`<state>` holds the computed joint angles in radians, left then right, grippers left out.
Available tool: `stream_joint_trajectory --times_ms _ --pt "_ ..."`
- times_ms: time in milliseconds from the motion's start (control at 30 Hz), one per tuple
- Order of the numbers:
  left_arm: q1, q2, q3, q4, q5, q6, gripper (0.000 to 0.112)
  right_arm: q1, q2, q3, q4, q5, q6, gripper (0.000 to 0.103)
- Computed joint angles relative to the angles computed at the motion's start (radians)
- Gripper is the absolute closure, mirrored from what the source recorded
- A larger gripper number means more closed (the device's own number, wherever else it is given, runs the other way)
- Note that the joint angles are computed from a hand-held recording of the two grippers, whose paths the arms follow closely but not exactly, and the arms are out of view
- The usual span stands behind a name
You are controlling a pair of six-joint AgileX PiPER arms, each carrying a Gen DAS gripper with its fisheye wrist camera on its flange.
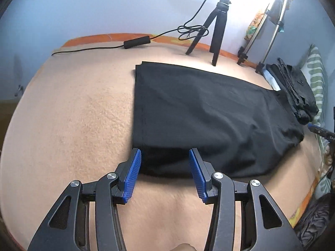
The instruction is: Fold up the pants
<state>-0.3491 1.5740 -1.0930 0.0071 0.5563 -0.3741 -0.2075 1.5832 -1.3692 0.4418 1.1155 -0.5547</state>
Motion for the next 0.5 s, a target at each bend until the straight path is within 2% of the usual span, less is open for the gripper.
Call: stream_joint_trajectory --times_ms 133,200,267,333,367,400,500 --pt "0.006 0.028 -0.004 -0.03 -0.02 0.017 0.066 -0.035 0.038 -0.009 -0.001 0.01 0.003 0.046" --pt "-0.008 0.021 -0.005 0.018 -0.011 -0.02 0.066 -0.021 0.074 -0.013 0.002 0.012 0.021 0.047" --pt "-0.018 0.025 -0.013 0.068 -0.009 -0.059 0.066 -0.02 0.108 -0.023 0.036 0.04 0.019 0.057" --pt "-0.014 0.032 -0.023 0.088 -0.011 -0.077 0.066 -0.003 0.119 -0.019 0.04 0.046 0.015 0.077" --pt "-0.019 0.032 -0.024 0.132 -0.01 -0.118 0.066 0.001 0.122 -0.021 0.036 0.049 0.009 0.082" --pt "-0.02 0.032 -0.027 0.158 -0.01 -0.143 0.066 0.012 0.107 -0.007 0.021 0.033 0.017 0.091" --pt "-0.003 0.021 -0.019 0.153 -0.03 -0.136 0.066 -0.008 0.072 0.031 0.014 0.039 0.024 0.093"
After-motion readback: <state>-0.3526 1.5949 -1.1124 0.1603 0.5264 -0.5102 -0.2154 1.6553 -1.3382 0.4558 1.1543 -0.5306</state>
